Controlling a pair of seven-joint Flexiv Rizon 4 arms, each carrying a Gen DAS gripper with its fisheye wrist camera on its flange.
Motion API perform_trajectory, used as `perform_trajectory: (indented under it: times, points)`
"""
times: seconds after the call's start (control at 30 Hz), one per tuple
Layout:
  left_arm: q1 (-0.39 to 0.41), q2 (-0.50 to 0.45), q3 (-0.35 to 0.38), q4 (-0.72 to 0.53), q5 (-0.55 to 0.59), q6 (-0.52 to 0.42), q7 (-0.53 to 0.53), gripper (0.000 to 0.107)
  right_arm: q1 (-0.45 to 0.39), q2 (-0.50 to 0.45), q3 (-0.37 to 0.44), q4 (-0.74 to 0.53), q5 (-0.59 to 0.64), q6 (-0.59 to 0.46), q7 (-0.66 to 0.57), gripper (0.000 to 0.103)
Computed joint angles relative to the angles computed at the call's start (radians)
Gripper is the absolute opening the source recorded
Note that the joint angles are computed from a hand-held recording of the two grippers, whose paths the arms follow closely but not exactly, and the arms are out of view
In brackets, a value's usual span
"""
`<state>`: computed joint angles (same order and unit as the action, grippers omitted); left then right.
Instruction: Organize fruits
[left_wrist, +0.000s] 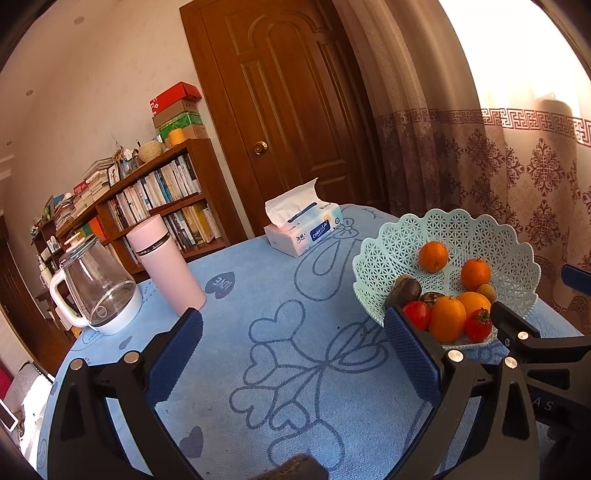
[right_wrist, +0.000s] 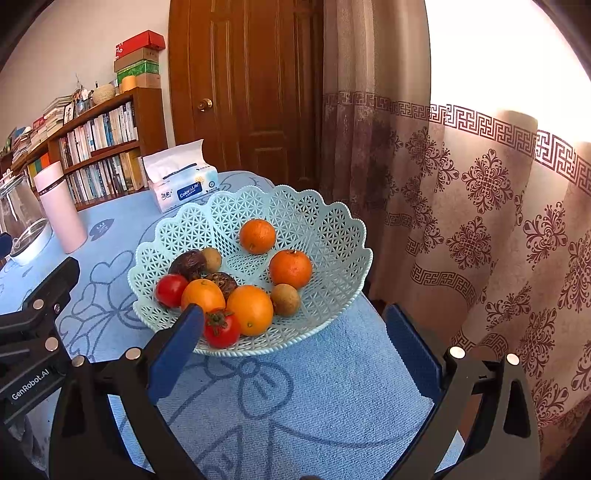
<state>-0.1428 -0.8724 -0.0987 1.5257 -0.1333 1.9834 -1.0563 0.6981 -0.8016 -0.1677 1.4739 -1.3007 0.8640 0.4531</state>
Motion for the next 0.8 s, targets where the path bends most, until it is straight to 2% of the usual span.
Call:
perform_trajectory:
  times: [0.8]
  points:
    - [0.014, 0.001, -0.018, 0.001, 0.019, -0.024, -0.005, 0.098, -0.003, 0.001, 0.001, 0.003, 0.0, 0.001, 0.003, 0.1]
